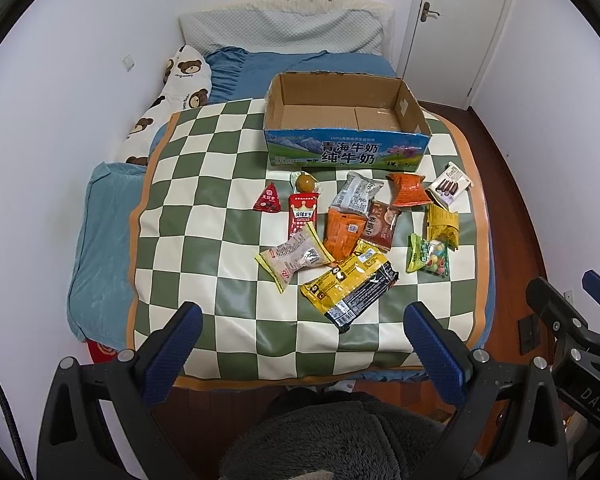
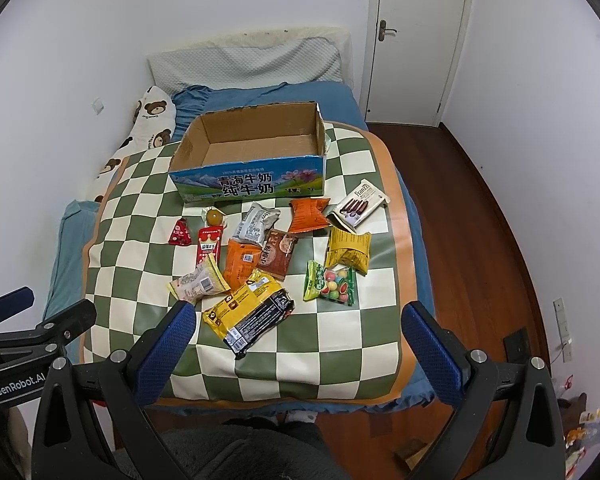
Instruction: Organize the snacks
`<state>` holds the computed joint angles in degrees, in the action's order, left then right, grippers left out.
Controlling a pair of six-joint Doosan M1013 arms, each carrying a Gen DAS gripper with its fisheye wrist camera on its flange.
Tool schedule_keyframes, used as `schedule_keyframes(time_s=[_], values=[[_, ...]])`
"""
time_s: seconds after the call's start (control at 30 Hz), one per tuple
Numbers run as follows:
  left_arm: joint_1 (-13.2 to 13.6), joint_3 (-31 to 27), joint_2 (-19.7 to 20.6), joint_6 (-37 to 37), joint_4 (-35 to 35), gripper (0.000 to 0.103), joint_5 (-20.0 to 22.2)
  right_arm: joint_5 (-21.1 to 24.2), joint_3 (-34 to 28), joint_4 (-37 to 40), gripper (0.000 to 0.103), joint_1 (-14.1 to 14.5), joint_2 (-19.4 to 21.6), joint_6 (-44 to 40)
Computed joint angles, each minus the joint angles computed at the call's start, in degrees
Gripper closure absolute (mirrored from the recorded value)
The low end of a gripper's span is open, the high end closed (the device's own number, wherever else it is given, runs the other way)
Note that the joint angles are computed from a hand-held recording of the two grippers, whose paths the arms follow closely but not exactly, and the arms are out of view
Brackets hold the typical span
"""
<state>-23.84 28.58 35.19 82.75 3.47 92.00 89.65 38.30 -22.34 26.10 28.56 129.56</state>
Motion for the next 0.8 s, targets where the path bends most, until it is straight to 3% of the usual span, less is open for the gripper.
schedule_keyframes(time_s=[0.8], values=[[0.09,-1.40,0.30,0.06,-0.01,0.000,0.24,0.15,-0.74,-0.27,0.000,0.16,0.02,0.02]])
